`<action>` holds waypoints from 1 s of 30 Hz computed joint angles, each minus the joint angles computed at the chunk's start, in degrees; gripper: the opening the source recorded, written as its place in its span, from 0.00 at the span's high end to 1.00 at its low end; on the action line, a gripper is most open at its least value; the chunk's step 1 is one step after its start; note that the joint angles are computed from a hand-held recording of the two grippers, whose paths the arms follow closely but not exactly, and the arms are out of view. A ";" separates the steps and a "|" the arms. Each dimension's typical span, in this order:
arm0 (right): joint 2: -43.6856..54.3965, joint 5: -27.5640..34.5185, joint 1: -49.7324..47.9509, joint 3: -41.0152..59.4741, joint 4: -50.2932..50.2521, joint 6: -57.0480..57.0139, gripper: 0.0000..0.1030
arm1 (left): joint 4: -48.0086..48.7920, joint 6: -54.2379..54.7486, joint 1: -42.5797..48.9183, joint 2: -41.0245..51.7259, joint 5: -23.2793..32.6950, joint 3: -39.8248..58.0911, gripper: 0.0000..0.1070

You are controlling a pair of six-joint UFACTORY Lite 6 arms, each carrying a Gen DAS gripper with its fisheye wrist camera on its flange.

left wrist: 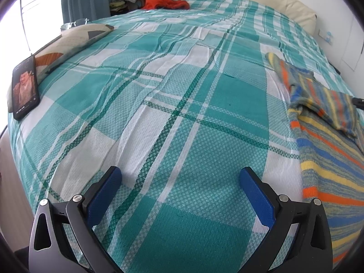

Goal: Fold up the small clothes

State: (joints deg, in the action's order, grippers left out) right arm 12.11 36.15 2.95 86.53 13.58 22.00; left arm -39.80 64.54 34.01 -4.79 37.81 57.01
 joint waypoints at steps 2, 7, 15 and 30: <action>1.07 2.68 0.89 2.71 -6.94 1.83 0.98 | 0.18 -0.46 -0.56 -0.12 -0.83 -0.28 0.04; 2.00 5.62 -0.65 0.83 -7.41 1.37 0.72 | -0.32 0.04 -0.76 -0.58 -1.60 -0.99 0.04; -12.50 2.11 -4.32 -12.60 20.28 -28.26 0.62 | 0.11 -0.58 -1.17 -1.41 -2.70 -1.85 0.04; -39.77 10.77 -2.14 -31.39 -6.13 -11.85 0.41 | -0.72 1.22 -0.46 -1.39 -1.74 -1.80 0.04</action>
